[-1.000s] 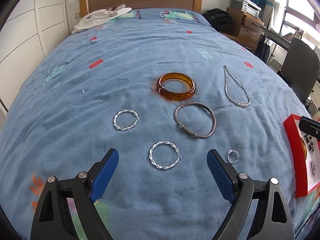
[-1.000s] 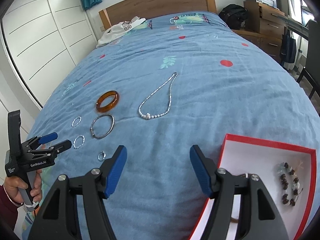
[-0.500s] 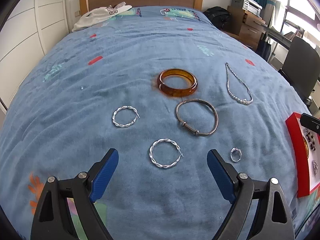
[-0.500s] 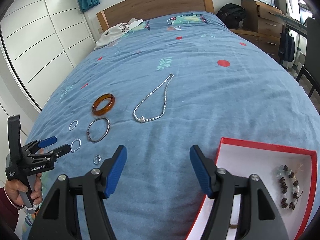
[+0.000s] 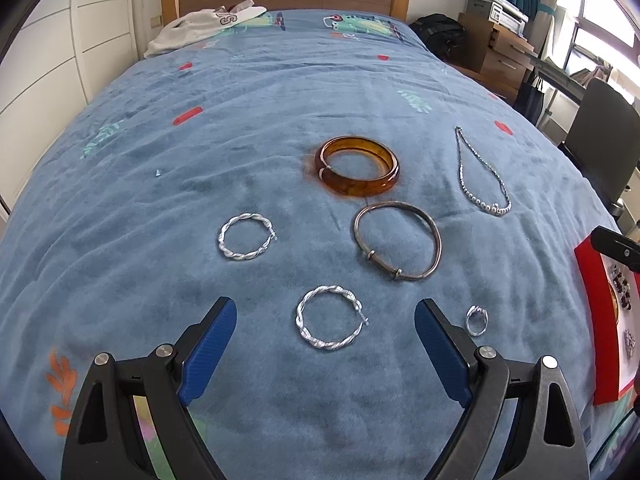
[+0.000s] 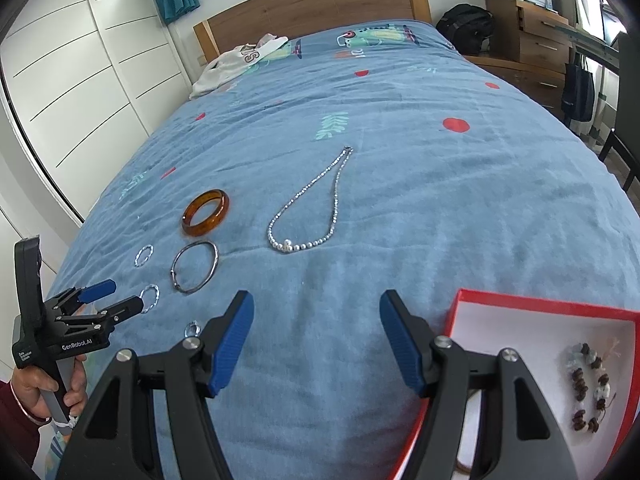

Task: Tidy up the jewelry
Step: 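Withdraw both tools from the box back over the remaining jewelry, then grasp the silver bangle with the left tool while the right tool grasps the bead necklace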

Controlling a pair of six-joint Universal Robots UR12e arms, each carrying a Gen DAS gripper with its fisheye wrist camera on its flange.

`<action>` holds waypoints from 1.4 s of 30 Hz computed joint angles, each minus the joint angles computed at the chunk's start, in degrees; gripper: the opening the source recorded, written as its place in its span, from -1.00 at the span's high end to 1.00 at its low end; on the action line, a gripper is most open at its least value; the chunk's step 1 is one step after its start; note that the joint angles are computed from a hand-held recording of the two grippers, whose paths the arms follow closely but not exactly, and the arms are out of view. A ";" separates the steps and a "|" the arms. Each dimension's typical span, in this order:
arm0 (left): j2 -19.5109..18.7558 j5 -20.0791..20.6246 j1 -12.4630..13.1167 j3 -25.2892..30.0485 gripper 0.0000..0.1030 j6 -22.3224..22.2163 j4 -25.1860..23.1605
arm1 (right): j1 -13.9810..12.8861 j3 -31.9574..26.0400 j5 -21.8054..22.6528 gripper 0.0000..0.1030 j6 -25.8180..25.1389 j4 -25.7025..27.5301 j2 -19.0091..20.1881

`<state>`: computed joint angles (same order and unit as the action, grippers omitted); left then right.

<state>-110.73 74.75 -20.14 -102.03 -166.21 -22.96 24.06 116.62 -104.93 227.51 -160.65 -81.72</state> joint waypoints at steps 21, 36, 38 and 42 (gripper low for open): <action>-5.50 -1.99 -3.40 7.62 -0.83 0.57 -4.59 | -5.36 -5.24 4.63 -0.47 -2.98 -1.83 5.86; -7.04 0.67 -4.38 7.77 -0.75 3.04 -2.70 | -8.62 -10.26 9.99 -0.50 -0.92 1.20 12.53; -6.93 0.62 -4.38 7.40 -0.57 3.90 -1.86 | -8.46 -10.94 9.63 -0.52 -1.32 2.57 12.89; -6.76 -0.01 -4.27 7.21 -0.39 4.68 -1.35 | -8.04 -11.46 8.82 -0.47 -1.94 4.42 12.98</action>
<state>-117.49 74.74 -24.41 -94.82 -161.53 -24.32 16.01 105.16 -96.11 225.56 -156.23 -68.74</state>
